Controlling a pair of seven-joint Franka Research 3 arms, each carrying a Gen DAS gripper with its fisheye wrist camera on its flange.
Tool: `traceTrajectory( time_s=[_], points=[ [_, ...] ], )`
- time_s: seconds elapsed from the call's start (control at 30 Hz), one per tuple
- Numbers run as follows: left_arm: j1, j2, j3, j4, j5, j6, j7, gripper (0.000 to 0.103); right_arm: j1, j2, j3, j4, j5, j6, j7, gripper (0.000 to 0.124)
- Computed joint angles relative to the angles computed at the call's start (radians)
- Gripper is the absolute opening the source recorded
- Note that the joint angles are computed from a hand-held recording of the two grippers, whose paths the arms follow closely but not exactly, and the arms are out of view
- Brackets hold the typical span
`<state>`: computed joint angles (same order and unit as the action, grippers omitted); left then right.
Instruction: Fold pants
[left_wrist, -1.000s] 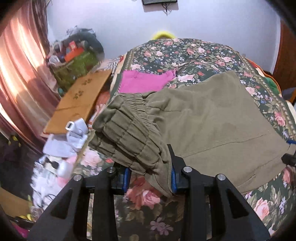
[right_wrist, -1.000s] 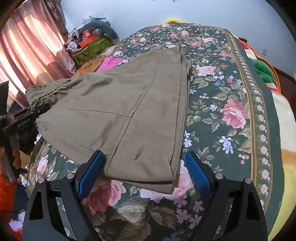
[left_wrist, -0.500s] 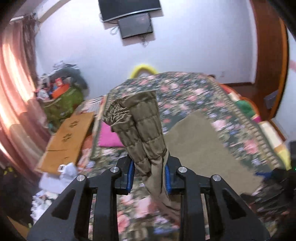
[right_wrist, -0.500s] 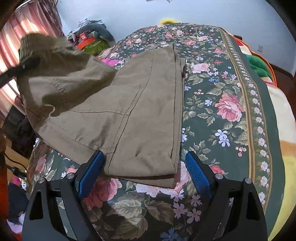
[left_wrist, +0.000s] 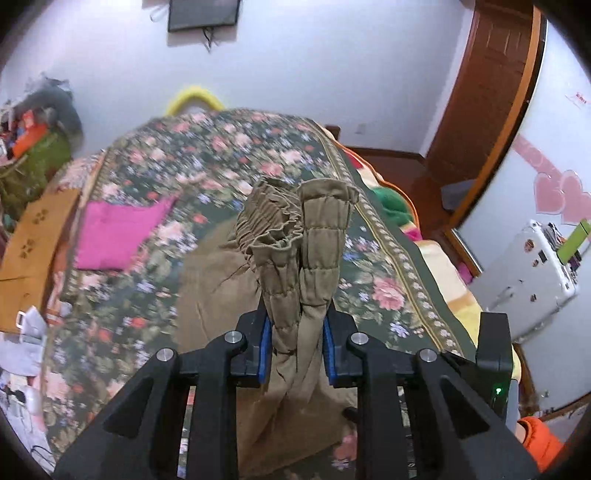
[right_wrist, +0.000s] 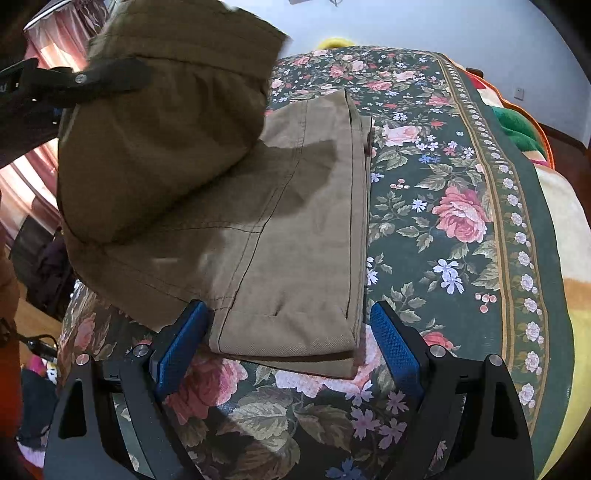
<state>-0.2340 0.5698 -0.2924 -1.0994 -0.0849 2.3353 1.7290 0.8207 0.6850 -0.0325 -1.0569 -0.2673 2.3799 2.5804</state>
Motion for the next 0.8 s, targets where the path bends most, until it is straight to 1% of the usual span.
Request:
traceTrajectory(
  time_s=[0.13,0.2,0.23,0.3,0.33,0.37,0.43,0.47,0.5,0.57,0.63,0.7,0.77,0.8],
  points=[
    [-0.006,0.031,-0.010,0.043,-0.009,-0.069,0.016,0.023,0.000,0.003,-0.002,0.004,0.001,0.001,0.001,0.087],
    [-0.004,0.024,-0.010,0.035,-0.011,-0.088,0.028,0.024,0.002,0.003,-0.005,0.003,-0.003,0.002,0.005,0.087],
    [-0.002,0.020,-0.013,0.035,-0.014,-0.107,0.041,0.026,0.003,0.002,-0.006,0.002,-0.004,0.003,0.007,0.087],
    [0.005,0.015,-0.018,0.035,-0.026,-0.126,0.068,0.038,0.005,0.002,-0.008,0.004,-0.009,0.001,0.011,0.087],
    [0.017,0.002,-0.028,0.018,-0.046,-0.127,0.090,0.052,0.006,0.001,-0.010,0.005,-0.012,0.000,0.014,0.087],
    [0.029,-0.013,-0.035,-0.005,-0.068,-0.115,0.108,0.064,0.009,0.001,-0.012,0.006,-0.016,0.000,0.019,0.088],
    [0.050,-0.066,-0.041,-0.084,-0.101,-0.047,0.147,0.072,0.015,-0.007,-0.019,-0.004,-0.029,0.000,0.033,0.088],
    [0.047,-0.078,-0.035,-0.098,-0.098,-0.028,0.151,0.078,0.017,-0.012,-0.021,-0.009,-0.036,-0.001,0.038,0.088],
    [0.041,-0.093,-0.022,-0.117,-0.081,-0.002,0.149,0.081,0.020,-0.018,-0.024,-0.014,-0.045,-0.002,0.042,0.088],
    [0.020,-0.121,0.015,-0.157,-0.015,0.083,0.126,0.093,0.025,-0.029,-0.028,-0.021,-0.064,-0.009,0.051,0.088],
    [0.007,-0.125,0.037,-0.168,0.050,0.143,0.115,0.099,0.031,-0.041,-0.034,-0.031,-0.086,-0.015,0.066,0.088],
    [-0.007,-0.107,0.063,-0.146,0.125,0.177,0.097,0.099,0.037,-0.063,-0.040,-0.055,-0.113,-0.012,0.092,0.088],
    [-0.010,-0.060,0.071,-0.081,0.171,0.169,0.100,0.100,0.040,-0.083,-0.043,-0.079,-0.137,-0.008,0.121,0.088],
    [-0.012,-0.027,0.077,-0.033,0.187,0.148,0.095,0.101,0.039,-0.091,-0.042,-0.087,-0.147,-0.009,0.134,0.088]
  ],
)
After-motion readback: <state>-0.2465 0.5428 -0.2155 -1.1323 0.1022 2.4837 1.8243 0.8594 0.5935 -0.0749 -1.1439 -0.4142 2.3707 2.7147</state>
